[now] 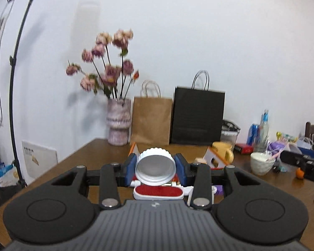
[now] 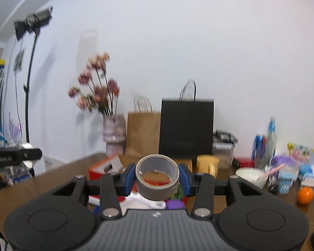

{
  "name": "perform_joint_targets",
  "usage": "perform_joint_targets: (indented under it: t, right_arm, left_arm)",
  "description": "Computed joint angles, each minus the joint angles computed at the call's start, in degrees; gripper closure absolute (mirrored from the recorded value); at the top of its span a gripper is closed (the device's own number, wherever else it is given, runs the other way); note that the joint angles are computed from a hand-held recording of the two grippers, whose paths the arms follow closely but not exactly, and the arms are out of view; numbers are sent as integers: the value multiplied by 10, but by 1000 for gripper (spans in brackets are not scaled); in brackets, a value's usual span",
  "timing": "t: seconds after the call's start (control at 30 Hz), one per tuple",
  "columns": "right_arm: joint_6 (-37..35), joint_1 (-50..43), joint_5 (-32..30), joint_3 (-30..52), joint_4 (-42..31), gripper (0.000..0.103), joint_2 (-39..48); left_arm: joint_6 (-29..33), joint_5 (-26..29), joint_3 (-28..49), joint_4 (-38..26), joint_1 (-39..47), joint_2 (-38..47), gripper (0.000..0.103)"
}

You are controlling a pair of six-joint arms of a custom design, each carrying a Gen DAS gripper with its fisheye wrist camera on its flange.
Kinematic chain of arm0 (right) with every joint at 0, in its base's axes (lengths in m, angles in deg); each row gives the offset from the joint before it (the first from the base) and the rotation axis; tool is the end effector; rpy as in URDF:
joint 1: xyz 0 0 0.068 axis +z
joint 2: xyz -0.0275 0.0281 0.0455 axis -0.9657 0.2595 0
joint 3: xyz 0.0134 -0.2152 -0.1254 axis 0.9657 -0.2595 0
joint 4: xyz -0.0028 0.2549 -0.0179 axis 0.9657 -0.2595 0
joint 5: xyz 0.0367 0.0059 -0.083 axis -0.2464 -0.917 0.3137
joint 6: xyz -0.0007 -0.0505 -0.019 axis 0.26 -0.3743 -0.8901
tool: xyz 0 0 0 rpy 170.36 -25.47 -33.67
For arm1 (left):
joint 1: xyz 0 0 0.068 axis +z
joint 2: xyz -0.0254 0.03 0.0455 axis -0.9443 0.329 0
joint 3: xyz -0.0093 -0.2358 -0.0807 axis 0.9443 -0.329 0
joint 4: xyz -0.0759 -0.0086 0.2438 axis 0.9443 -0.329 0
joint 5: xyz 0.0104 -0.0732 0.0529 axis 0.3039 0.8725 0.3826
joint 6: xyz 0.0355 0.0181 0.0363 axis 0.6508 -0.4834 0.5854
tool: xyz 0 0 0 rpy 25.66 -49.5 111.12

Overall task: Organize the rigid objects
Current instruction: 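Lift and carry the white cap and tape roll with both tools into the box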

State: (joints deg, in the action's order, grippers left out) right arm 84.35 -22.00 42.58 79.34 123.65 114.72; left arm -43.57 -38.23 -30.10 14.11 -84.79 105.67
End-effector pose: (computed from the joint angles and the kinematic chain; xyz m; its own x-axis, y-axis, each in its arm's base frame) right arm 0.1856 0.1932 0.1640 -0.1508 0.0394 -0.9878 0.1992 0.9799 0.0087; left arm 0.2935 -0.0811 0.1837 -0.1700 0.0070 -0.9854 0.4372 0.8967 -0.0691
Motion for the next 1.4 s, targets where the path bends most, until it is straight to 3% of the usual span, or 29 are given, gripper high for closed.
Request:
perform_joint_targets:
  t: [0.17,0.37,0.77,0.93,1.07,1.27,1.4]
  right_arm:
    - [-30,66,70,2,-17,60,-45]
    - [-40,96,105,13,-34,60,-59]
    - [-92,68,75,13,6,60,-60]
    - [-170,-7,-14,43,29,60,-79]
    - [-167,-105,-133,107,-42,60,-88]
    - [-162,-241,-291,240,-123,60,-26]
    - [-173,-302,-356,351,-173,60,44]
  left_arm:
    - [-11,17,-53,0,15,-80,63]
    - [-16,33,-76,-7,28,-124,63]
    - [-9,32,-53,9,20,-100,63]
    - [7,18,44,-8,-3,-42,63]
    - [22,0,169,-47,-24,28,63]
    - [37,-13,392,-162,-43,138,63]
    - [26,-4,592,-292,-51,233,63]
